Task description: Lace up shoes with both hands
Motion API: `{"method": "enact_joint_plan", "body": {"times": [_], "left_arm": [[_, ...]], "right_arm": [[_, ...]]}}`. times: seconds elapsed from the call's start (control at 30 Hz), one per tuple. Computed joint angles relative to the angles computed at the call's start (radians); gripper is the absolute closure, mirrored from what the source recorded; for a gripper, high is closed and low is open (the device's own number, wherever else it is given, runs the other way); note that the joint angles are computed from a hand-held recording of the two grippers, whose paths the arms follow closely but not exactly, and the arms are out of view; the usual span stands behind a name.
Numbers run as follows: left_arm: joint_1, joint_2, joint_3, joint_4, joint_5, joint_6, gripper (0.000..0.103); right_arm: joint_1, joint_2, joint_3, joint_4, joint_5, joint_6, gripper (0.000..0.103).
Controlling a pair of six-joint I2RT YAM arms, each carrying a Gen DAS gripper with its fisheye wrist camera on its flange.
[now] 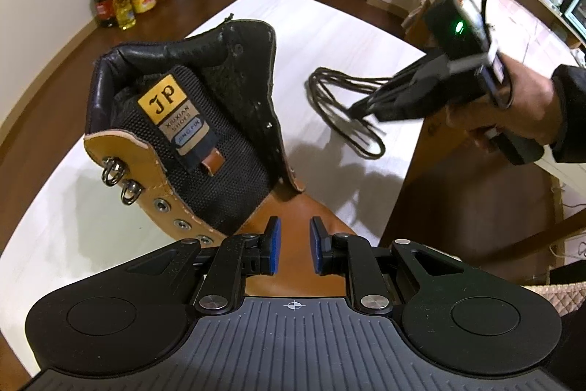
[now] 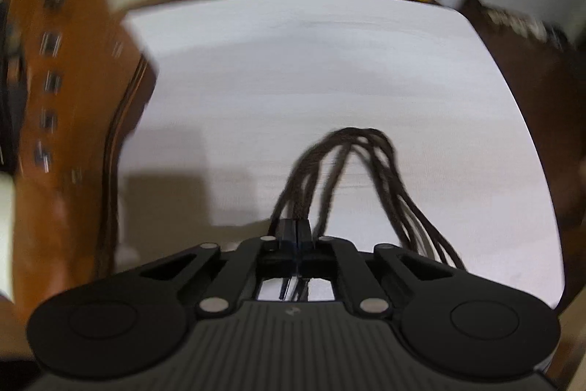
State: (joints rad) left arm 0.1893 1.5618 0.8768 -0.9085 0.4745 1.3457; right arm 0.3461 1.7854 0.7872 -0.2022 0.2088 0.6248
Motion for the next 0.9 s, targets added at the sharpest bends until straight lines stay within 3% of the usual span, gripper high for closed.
{"method": "enact_joint_plan", "body": {"times": [0.17, 0.37, 0.5, 0.7, 0.77, 0.87, 0.9], "left_arm": [[-0.012, -0.013, -0.012, 0.009, -0.003, -0.005, 0.085], [-0.026, -0.019, -0.017, 0.021, -0.012, -0.026, 0.085], [-0.028, -0.012, -0.022, 0.029, -0.019, -0.033, 0.085], [-0.039, -0.026, -0.037, 0.032, -0.024, -0.036, 0.085], [-0.039, -0.033, -0.037, 0.029, -0.02, -0.036, 0.085], [-0.018, -0.043, -0.041, 0.012, -0.01, -0.023, 0.085], [-0.017, -0.041, -0.037, 0.007, -0.007, -0.024, 0.085]], "right_arm": [[-0.045, -0.061, -0.069, 0.053, -0.111, 0.064, 0.102], [-0.036, 0.005, -0.054, 0.094, -0.161, 0.104, 0.1], [-0.01, 0.0, -0.064, 0.097, -0.139, 0.133, 0.092], [0.051, 0.034, -0.011, 0.047, -0.069, 0.07, 0.094], [0.101, 0.063, 0.048, -0.036, 0.018, 0.005, 0.097], [0.066, -0.011, -0.014, 0.014, -0.053, 0.064, 0.098], [0.026, -0.075, -0.061, 0.037, -0.112, 0.161, 0.098]]}}
